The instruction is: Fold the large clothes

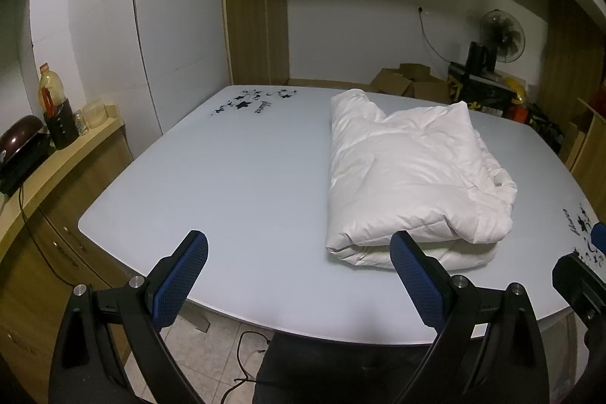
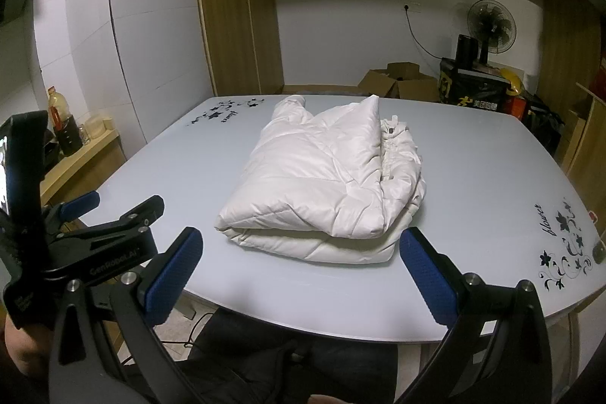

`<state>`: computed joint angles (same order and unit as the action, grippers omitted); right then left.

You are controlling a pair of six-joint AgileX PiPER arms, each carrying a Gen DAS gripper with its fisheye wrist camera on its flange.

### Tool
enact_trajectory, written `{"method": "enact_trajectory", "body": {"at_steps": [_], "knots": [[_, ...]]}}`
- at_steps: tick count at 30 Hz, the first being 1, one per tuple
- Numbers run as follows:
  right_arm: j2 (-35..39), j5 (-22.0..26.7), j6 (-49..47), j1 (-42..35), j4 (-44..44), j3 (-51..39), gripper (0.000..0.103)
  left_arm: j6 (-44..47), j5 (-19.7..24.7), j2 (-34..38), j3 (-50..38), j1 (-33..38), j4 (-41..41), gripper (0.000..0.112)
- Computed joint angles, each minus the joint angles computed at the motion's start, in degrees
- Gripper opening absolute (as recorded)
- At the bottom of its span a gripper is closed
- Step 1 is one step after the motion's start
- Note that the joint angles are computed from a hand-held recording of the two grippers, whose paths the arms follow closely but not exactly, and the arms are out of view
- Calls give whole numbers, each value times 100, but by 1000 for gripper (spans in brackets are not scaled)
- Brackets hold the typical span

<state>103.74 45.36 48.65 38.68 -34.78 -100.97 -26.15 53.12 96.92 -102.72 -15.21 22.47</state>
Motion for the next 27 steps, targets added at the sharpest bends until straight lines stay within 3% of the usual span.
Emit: {"method": "enact_trajectory", "body": {"at_steps": [27], "knots": [[-75,-70,-111,-53,117,122,103,93,10,-18,26,17,-49,97]]}}
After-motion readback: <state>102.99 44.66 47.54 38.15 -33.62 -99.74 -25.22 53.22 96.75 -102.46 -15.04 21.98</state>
